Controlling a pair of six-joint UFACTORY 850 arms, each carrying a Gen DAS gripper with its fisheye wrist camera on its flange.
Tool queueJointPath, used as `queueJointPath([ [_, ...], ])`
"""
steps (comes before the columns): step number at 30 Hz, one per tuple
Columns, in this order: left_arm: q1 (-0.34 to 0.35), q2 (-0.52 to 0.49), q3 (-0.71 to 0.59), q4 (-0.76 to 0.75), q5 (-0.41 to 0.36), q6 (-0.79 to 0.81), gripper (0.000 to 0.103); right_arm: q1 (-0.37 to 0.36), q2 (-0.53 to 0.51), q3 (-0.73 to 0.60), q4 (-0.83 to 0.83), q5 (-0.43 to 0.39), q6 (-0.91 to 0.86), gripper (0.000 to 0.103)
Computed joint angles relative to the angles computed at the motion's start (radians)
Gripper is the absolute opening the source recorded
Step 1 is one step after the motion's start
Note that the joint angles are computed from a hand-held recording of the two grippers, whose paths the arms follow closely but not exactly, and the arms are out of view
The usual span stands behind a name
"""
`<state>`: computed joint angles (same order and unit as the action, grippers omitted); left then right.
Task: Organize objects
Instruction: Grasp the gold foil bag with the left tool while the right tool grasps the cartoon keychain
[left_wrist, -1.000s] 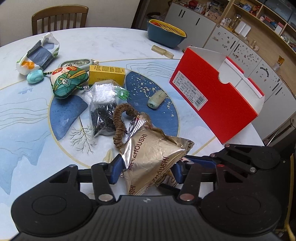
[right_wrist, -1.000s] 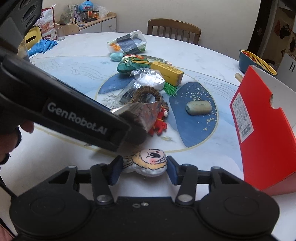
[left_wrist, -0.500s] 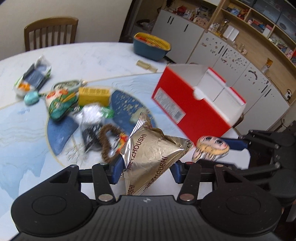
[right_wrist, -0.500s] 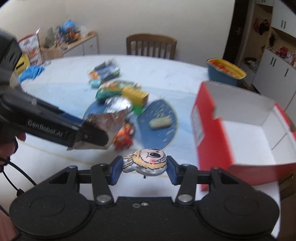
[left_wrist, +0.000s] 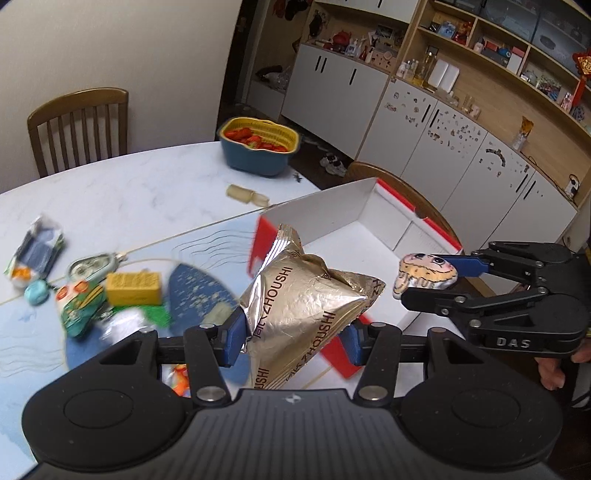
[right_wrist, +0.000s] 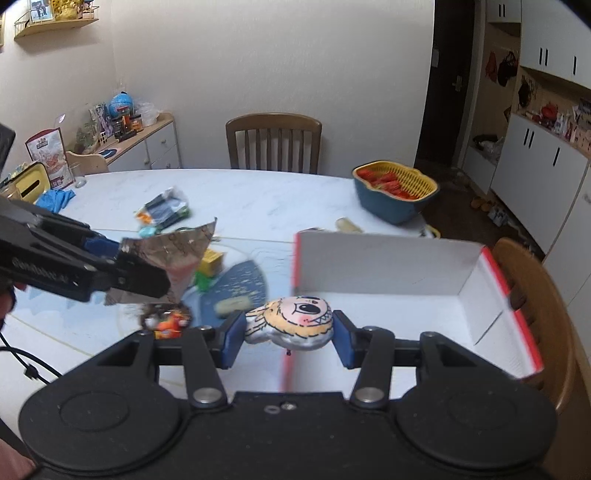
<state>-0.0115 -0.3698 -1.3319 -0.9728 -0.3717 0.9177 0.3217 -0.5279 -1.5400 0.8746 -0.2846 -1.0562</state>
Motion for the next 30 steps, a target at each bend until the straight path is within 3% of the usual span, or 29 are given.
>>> queueJointPath([
  [7,-0.094,-0.092,-0.144,0.295,0.037,-0.328,0.052,-0.077,-0.055,-0.054,0.051,-0.043,-0.122,0.048],
  [15,-0.18,-0.249,-0.372,0.647,-0.01,-0.684,0.052,-0.135,-0.133,-0.134,-0.017,-0.067,-0.106,0.048],
  [23,-0.217,-0.477,-0.708,0.822,-0.206,-0.896,0.052,-0.167,-0.241,-0.275,-0.118,-0.153,-0.02,0.048],
  [30,-0.241,-0.748,-1.121,0.9,-0.439,-0.979,0.052,-0.175,-0.365,-0.449,-0.292,-0.274,0.128,0.048],
])
